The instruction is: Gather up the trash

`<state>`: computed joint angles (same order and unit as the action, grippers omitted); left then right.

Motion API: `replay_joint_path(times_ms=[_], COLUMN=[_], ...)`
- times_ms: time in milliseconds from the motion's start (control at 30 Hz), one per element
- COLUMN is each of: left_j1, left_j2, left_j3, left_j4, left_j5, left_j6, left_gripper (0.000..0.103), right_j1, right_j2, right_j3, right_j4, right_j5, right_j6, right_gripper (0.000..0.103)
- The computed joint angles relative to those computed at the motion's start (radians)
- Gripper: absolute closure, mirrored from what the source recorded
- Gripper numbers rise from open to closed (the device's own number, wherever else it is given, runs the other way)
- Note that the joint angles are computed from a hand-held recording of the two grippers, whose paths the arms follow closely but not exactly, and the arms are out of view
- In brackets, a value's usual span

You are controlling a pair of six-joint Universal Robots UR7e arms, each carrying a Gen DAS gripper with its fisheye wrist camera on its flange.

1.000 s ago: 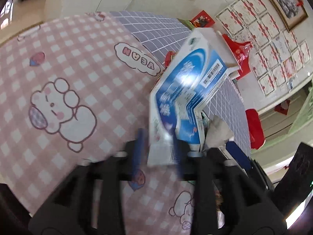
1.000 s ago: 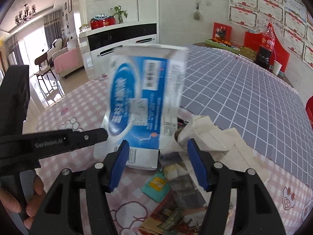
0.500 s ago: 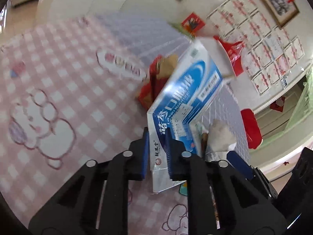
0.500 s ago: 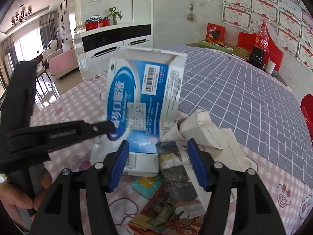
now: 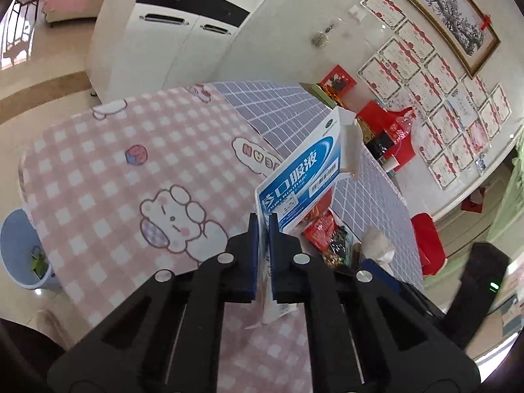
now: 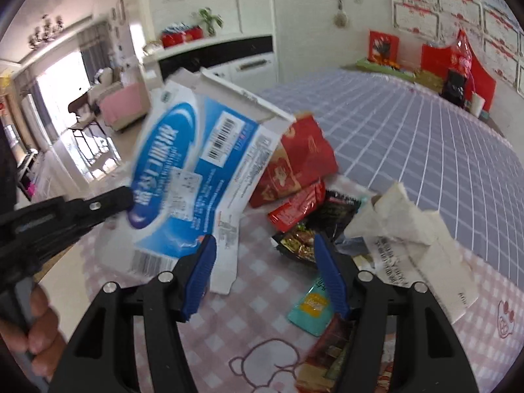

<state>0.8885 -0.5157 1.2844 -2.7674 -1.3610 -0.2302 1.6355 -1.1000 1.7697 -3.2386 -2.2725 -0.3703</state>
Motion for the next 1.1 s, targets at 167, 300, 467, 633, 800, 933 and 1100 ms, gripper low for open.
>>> replay_joint_path(times_ms=[167, 300, 467, 633, 800, 933, 1100], left_j1=[0.017, 0.027, 0.035, 0.036, 0.028, 0.013, -0.014], left_j2=[0.015, 0.037, 0.08, 0.121, 0.151, 0.148, 0.116], left_j3=[-0.026, -0.057, -0.125, -0.183, -0.217, -0.199, -0.144], left_j4=[0.013, 0.036, 0.097, 0.153, 0.185, 0.136, 0.033], left_j5=[-0.05, -0.071, -0.126, -0.158, -0.145, -0.109, -0.026], left_j6=[-0.017, -0.024, -0.02, -0.003, 0.043, 0.069, 0.098], left_gripper=[0.096, 0.095, 0.09, 0.058, 0.081, 0.092, 0.096], right_j1=[-0.012, -0.027, -0.057, -0.069, -0.069, -0.076, -0.071], right_j2=[0.027, 0.037, 0.045, 0.058, 0.084, 0.091, 0.077], right_j3=[-0.047, -0.091, -0.133, -0.168, -0.207, -0.224, -0.192], right_j4=[0.036, 0.078, 0.166, 0.216, 0.227, 0.236, 0.188], right_j5=[-0.02, -0.012, 0.022, 0.03, -0.004, -0.005, 0.02], right_j6=[0.029, 0.075, 0.159, 0.218, 0.222, 0.23, 0.201], right_gripper=[0.042, 0.05, 0.06, 0.066, 0.08, 0.093, 0.099])
